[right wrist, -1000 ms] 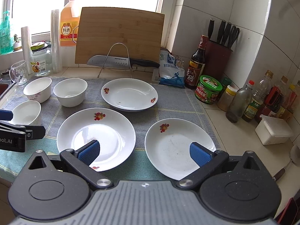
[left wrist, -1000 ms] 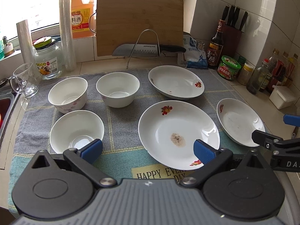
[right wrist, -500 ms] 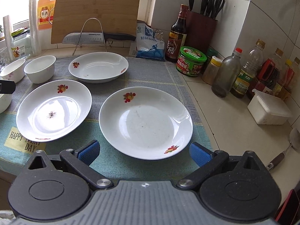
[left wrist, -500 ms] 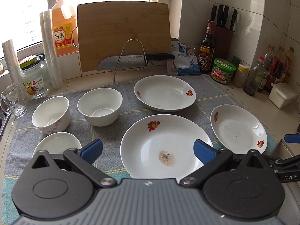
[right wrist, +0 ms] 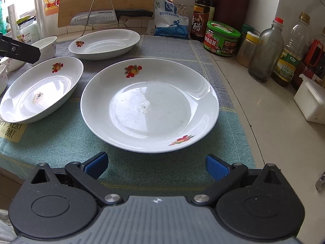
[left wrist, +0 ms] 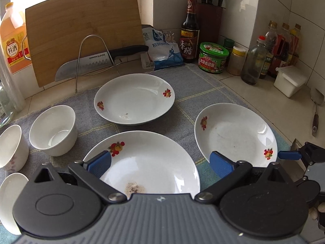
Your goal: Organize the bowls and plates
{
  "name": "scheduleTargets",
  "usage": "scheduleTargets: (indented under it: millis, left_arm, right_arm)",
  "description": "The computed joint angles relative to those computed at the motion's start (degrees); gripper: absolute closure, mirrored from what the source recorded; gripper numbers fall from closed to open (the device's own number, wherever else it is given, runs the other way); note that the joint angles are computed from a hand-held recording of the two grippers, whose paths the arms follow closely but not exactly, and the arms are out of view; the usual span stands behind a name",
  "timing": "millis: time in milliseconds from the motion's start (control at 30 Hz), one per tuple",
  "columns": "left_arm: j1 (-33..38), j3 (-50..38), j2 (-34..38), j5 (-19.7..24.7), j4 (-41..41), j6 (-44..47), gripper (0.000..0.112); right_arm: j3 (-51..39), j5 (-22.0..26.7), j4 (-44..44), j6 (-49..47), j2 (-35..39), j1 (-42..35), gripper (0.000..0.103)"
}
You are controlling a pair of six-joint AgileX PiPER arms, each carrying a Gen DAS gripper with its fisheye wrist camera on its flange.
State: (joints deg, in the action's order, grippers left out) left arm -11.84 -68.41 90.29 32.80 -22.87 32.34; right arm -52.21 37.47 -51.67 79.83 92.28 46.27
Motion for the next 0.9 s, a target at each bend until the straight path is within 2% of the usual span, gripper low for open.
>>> scheduleTargets:
  millis: [100, 233, 400, 467, 667, 767, 900]
  left_arm:
    - [-2.3, -2.8, 2.4, 0.2, 2.3, -1.5, 0.01]
    - [-4.1, -8.0, 6.6, 2.8, 2.3, -1.9, 0.01]
    - [-6.2, -16.3, 13.4, 6.8, 1.8, -1.4, 0.01]
    - [-7.2, -19.8, 16.2, 8.4, 2.4, -1.6, 0.01]
    - [-9.6, -31.6, 25.3, 15.4, 2.9, 0.1, 0.014]
    - [-10.2, -38.7, 29.9, 20.4, 3.1, 0.2, 0.025]
    - [-10.5, -47.9, 35.5, 27.4, 3.3, -0.2, 0.033]
  right_arm:
    - [1.8, -6.6, -1.1, -1.5, -0.1, -3.5, 0.0]
    - [3.8, -11.9, -6.6, -0.4, -0.3, -6.1, 0.0]
    - [9.3, -15.4, -25.8, 17.3, -1.7, -6.9, 0.0]
    - [10.1, -16.3, -29.2, 19.9, -1.9, -7.4, 0.0]
    - [12.1, -20.0, -40.2, 27.0, -2.4, -9.8, 0.0]
    - [12.3, -22.2, -42.7, 27.4, -2.7, -11.3, 0.0]
    - [12.4, -24.9, -46.1, 28.3, -2.8, -13.1, 0.0]
